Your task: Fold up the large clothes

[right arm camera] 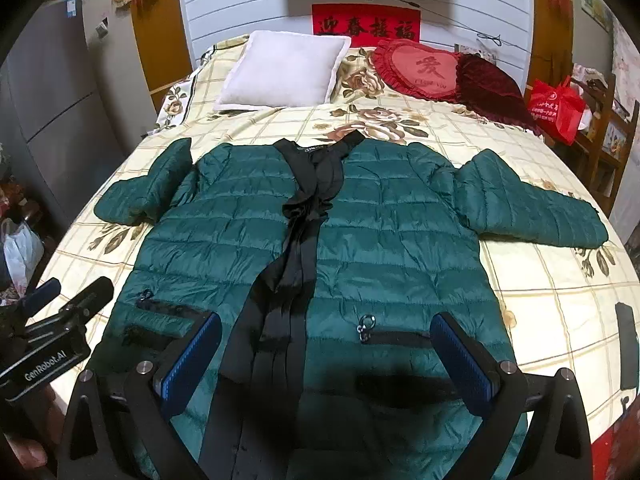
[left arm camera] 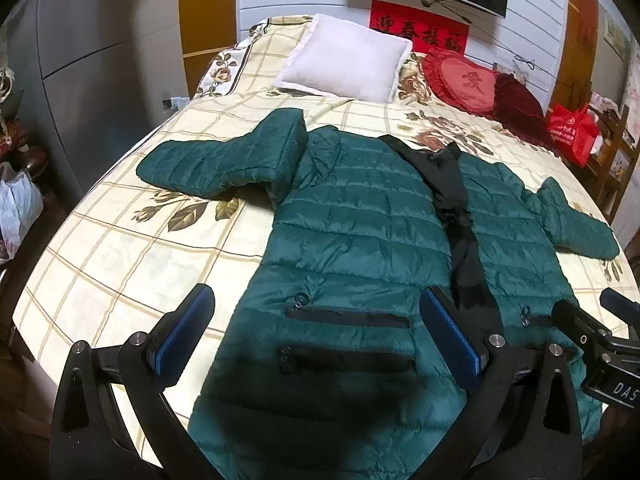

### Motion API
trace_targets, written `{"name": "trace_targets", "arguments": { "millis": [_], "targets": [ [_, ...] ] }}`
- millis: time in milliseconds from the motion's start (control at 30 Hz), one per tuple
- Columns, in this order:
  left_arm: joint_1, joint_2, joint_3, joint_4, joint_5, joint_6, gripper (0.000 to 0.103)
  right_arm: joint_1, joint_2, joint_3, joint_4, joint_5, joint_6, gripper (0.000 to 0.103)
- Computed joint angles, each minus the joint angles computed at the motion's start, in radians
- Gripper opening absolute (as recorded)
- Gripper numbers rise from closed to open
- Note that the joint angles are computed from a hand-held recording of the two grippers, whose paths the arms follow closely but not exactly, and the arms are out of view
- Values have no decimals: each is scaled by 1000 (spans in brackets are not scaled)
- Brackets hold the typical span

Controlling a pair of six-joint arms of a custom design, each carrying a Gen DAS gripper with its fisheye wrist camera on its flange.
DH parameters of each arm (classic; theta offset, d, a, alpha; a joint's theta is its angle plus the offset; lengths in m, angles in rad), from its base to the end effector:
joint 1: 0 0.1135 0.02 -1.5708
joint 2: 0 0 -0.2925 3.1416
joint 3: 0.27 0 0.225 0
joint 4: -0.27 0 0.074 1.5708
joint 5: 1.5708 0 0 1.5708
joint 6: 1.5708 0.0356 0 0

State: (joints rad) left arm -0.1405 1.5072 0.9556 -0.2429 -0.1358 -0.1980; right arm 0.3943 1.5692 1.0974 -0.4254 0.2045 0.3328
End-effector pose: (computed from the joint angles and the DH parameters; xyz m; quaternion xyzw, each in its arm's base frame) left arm 0.2919 -0.0364 0.2649 -0.0522 0.9224 -0.0017 0.3828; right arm 0.2870 0.1116 0.2758 0.0049 0.9395 0.0269 0.3415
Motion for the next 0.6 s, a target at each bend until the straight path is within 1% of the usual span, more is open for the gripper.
{"name": "trace_targets", "arguments": {
  "millis": [200, 600],
  "targets": [
    [28, 38, 34, 10, -5, 19, 103, 1, 57, 40, 5, -1, -1, 103],
    [116, 127, 118, 12, 24, 52, 103, -14, 160, 122, 17, -9, 8, 103]
  ]
}}
